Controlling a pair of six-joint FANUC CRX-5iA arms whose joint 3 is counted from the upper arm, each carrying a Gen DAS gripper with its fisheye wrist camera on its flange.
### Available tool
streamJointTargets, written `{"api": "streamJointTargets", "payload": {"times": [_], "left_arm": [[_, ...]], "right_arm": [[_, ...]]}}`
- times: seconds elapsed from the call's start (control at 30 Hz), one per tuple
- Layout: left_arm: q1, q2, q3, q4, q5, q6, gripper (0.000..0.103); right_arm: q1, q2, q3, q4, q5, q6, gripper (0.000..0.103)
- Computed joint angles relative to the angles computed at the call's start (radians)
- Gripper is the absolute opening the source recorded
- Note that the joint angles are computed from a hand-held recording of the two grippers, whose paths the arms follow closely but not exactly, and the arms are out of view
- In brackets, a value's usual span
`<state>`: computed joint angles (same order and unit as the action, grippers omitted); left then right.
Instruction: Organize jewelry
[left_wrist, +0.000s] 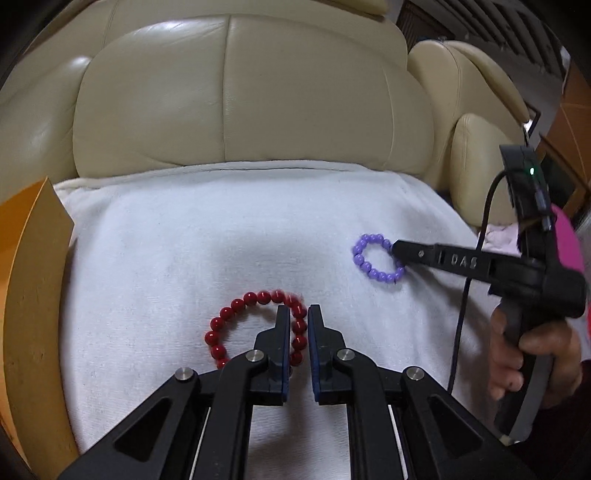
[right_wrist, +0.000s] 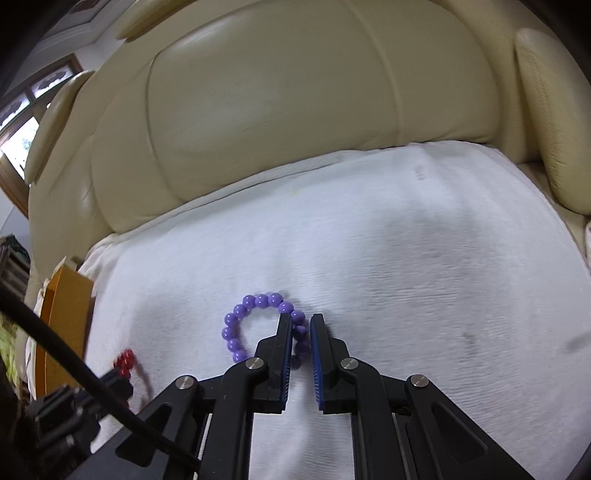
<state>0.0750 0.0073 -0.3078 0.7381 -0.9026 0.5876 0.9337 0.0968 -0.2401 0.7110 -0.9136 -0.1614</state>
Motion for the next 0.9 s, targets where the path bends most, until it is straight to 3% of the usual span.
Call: {"api": "streamJointTargets", "payload": {"times": [0.1, 0.13, 0.17, 0.2, 0.33, 0.5, 0.67, 0.8, 0.9], "left_arm": [[-0.011, -0.009, 0.013, -0.071, 0.032, 0.058, 0.025], [-0.010, -0.018, 0.009, -0.085, 0.043, 0.073, 0.042], [-0.006, -0.023, 0.004, -0.088, 0.062, 0.077, 0.053], [-0.001, -0.014, 0.007, -0.082, 0.084, 0.067, 0.055], [0.011, -0.035, 0.001, -0.113, 0.121, 0.051, 0.059], [0.000, -0.009, 0.036, -0.192, 0.082, 0.081, 0.060], [0.001, 0.003, 0.033, -0.174, 0.078, 0.074, 0.061], [0.012, 0.028, 0.044, -0.136, 0.051, 0.097, 0.061], [0.021, 0.029, 0.041, -0.117, 0.045, 0.094, 0.049]], "right_arm": [[0.000, -0.012, -0.009, -0.004, 0.002, 0.004, 0.012], [-0.001, -0.016, -0.010, -0.010, 0.006, 0.010, 0.012], [-0.002, -0.019, -0.011, -0.016, 0.011, 0.016, 0.012], [-0.003, -0.023, -0.014, -0.021, 0.018, 0.016, 0.012], [-0.013, -0.040, -0.018, -0.062, 0.049, 0.037, 0.020], [-0.007, -0.039, -0.023, -0.058, 0.042, 0.058, 0.020], [0.009, -0.006, -0.011, -0.004, 0.006, 0.070, 0.020], [0.028, 0.024, 0.016, 0.027, -0.050, 0.093, 0.010], [0.034, 0.015, 0.003, 0.057, -0.054, 0.069, 0.010]]}}
